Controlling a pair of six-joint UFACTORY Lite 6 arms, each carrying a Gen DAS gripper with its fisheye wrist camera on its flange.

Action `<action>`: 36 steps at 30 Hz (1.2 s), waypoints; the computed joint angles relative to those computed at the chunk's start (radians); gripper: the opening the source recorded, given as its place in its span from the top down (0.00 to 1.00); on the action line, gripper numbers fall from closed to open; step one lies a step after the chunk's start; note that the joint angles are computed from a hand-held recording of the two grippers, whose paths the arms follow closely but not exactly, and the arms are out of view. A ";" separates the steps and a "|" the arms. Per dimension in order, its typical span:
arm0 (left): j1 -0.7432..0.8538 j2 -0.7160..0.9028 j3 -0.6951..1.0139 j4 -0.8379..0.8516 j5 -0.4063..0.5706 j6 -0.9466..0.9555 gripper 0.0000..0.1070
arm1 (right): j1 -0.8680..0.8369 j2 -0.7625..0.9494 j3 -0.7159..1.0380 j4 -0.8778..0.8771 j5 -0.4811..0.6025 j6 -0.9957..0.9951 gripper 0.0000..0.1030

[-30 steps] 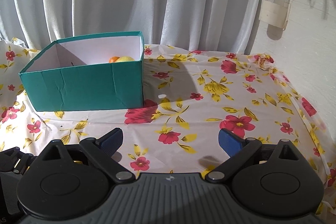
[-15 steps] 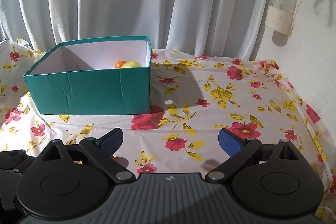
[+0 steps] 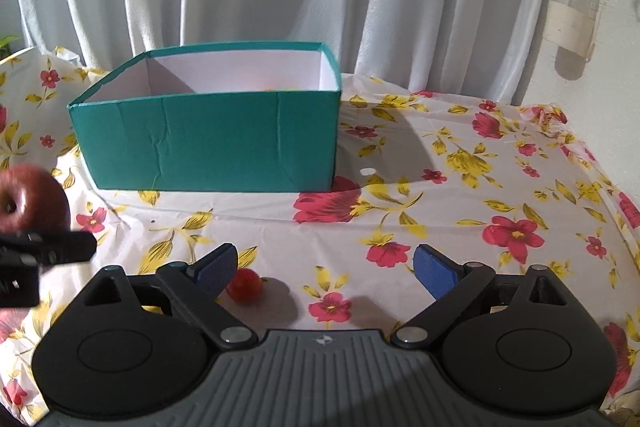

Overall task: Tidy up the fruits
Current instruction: 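Grasp the red apple with the left gripper while the right grasps a cherry tomato, then carry the apple and tomato over the box while the left gripper releases the apple inside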

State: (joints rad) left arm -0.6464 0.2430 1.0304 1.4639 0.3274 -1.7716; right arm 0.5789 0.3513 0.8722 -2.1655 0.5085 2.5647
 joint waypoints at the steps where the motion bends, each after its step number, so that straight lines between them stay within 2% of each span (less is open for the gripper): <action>1: 0.007 -0.008 -0.001 -0.017 0.003 0.013 0.27 | 0.002 0.023 0.015 -0.040 -0.012 0.038 0.12; 7: 0.027 -0.029 -0.002 -0.105 0.027 0.085 0.27 | 0.003 0.158 0.131 -0.147 -0.078 0.128 0.28; 9: 0.027 -0.039 -0.010 -0.108 0.036 0.090 0.27 | 0.000 0.186 0.159 -0.167 -0.102 0.147 0.40; 12: 0.036 -0.047 -0.016 -0.126 0.033 0.102 0.27 | 0.000 0.210 0.186 -0.175 -0.122 0.154 0.42; 22: 0.048 -0.029 0.001 -0.147 0.019 0.126 0.27 | -0.021 0.242 0.216 -0.230 -0.154 0.198 0.59; 24: 0.050 -0.022 0.008 -0.159 0.015 0.138 0.27 | -0.019 0.246 0.218 -0.213 -0.144 0.171 0.72; 25: 0.052 -0.019 0.012 -0.164 0.014 0.145 0.27 | -0.019 0.247 0.219 -0.212 -0.142 0.163 0.75; 36: 0.053 0.038 0.128 -0.313 0.038 0.295 0.27 | -0.048 0.131 0.136 -0.299 -0.118 0.248 0.75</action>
State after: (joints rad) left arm -0.5939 0.2815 1.1585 1.1508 0.3655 -1.4764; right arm 0.5311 0.4821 1.0086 -2.4642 0.3910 2.8125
